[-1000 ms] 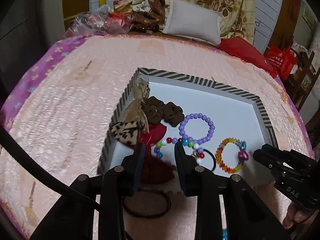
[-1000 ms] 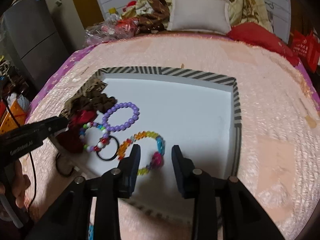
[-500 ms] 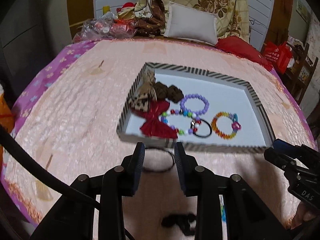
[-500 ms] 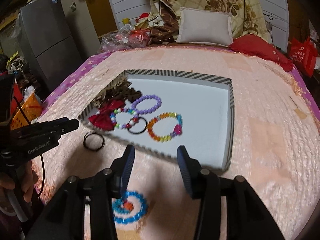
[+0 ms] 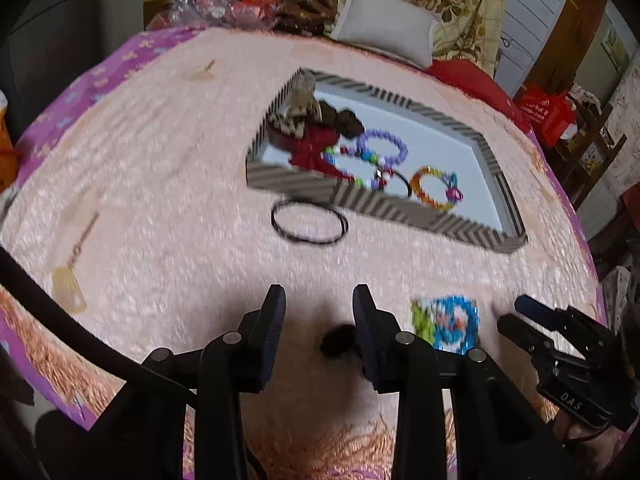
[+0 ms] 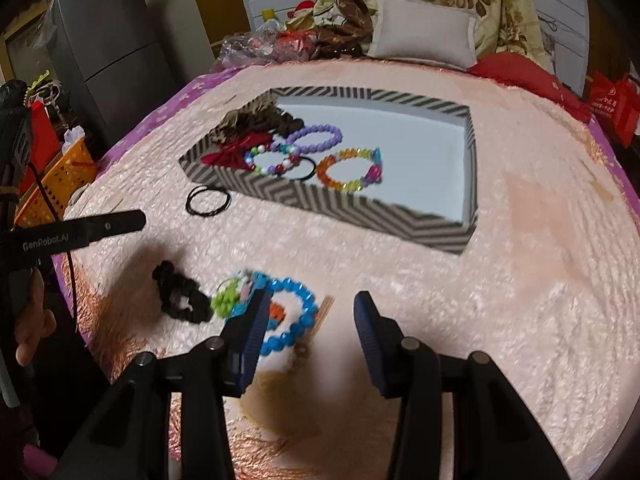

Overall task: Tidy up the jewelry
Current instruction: 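Move both grippers back toward the remaining jewelry on the quilt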

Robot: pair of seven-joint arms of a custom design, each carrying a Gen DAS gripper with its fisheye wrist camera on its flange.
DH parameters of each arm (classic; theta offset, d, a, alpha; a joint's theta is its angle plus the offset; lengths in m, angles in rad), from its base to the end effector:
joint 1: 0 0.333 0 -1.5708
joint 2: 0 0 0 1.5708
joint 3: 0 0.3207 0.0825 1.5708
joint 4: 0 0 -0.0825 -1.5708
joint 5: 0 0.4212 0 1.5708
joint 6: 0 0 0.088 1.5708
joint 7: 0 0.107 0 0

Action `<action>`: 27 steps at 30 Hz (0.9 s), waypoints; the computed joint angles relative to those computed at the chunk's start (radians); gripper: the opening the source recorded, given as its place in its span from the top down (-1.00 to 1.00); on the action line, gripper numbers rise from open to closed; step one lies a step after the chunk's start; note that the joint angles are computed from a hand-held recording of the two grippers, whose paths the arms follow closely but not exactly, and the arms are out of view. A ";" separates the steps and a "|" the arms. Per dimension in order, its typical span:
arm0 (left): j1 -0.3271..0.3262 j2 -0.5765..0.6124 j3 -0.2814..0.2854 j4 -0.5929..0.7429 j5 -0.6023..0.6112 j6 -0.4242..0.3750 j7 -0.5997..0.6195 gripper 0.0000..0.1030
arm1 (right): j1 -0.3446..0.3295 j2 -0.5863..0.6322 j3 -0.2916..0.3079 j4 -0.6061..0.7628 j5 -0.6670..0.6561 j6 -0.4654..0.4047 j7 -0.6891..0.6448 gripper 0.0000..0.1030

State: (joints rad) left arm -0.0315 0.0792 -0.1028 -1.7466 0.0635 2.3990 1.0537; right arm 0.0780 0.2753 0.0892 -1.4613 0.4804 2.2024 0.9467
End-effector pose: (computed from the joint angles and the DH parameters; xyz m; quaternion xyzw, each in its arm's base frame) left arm 0.6622 -0.0868 0.5779 -0.7861 0.5491 -0.2431 0.1464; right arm 0.7114 0.1277 0.5799 -0.8347 0.4472 -0.0683 0.3139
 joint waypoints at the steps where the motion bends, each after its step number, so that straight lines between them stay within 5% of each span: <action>1: -0.001 -0.003 -0.002 -0.006 -0.007 -0.004 0.005 0.55 | -0.001 -0.007 0.000 -0.011 0.003 0.002 -0.002 0.11; 10: 0.000 -0.014 -0.008 -0.046 -0.100 0.005 -0.018 0.47 | -0.002 -0.025 0.004 -0.041 0.026 -0.017 -0.029 0.11; 27: -0.028 0.042 -0.009 0.001 -0.020 -0.048 -0.103 0.44 | 0.018 -0.020 0.010 -0.043 0.054 -0.039 -0.116 0.14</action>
